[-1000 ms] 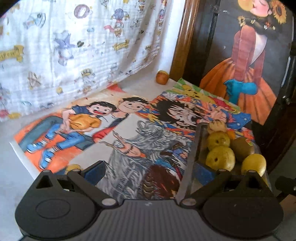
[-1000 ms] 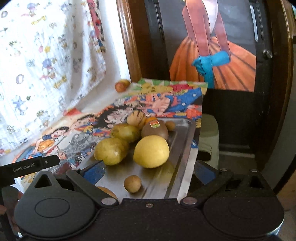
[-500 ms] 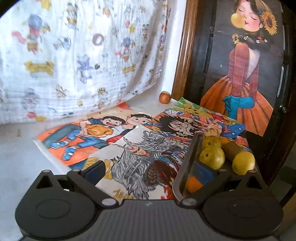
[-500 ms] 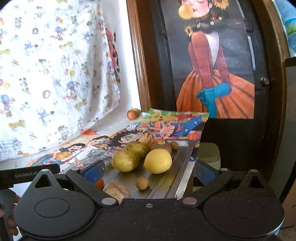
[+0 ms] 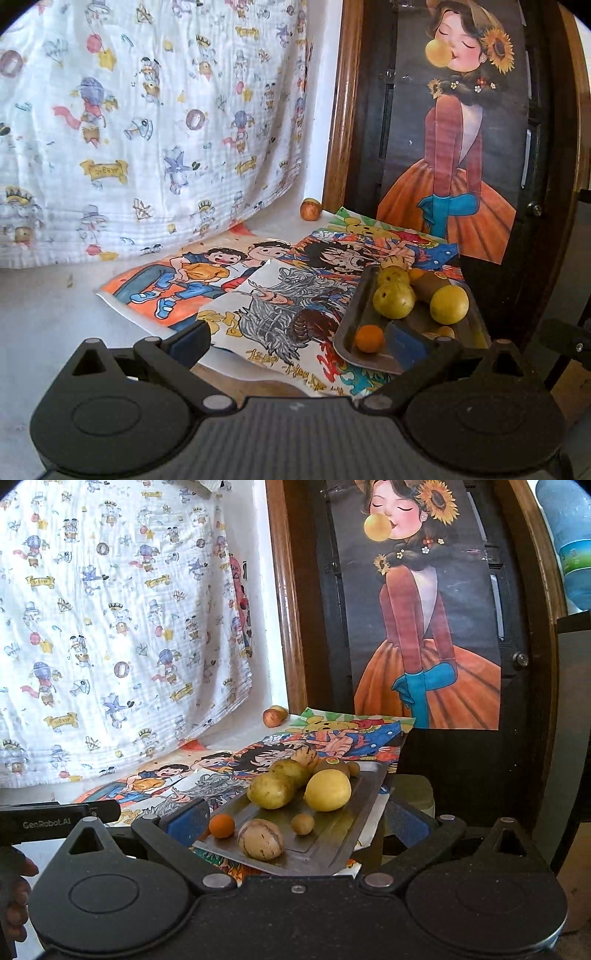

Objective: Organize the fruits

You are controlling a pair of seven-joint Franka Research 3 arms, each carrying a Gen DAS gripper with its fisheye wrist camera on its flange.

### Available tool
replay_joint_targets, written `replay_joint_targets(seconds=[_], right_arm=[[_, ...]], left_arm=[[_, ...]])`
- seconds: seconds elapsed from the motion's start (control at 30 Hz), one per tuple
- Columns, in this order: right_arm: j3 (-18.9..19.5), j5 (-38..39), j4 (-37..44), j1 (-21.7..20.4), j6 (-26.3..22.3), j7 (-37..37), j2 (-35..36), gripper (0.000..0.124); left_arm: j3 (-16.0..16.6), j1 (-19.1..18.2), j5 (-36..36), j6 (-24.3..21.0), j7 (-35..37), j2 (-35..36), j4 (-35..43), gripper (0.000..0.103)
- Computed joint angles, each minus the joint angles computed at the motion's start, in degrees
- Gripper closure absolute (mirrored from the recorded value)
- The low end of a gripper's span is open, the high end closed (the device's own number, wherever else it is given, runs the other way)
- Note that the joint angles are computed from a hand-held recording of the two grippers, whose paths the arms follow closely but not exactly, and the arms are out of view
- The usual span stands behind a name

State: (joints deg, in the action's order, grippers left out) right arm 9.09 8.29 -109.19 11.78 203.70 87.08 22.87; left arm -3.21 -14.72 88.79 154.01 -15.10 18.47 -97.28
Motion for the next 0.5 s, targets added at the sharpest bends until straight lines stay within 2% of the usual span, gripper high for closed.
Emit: replay_joint_targets(seconds=[0.3, 0.5], right_arm=[[-1.6, 2.0, -4.9, 2.1, 3.8, -1.4, -2.4, 0.021], [-2.0, 2.8, -5.7, 2.7, 3.5, -2.1, -2.7, 0.021]], left_arm=[[-1.5, 0.4, 4.1, -0.9, -4.1, -4.0, -5.4, 0.0], [-2.7, 0.8, 5.6, -1.9, -5.1, -5.4, -7.2, 0.0]])
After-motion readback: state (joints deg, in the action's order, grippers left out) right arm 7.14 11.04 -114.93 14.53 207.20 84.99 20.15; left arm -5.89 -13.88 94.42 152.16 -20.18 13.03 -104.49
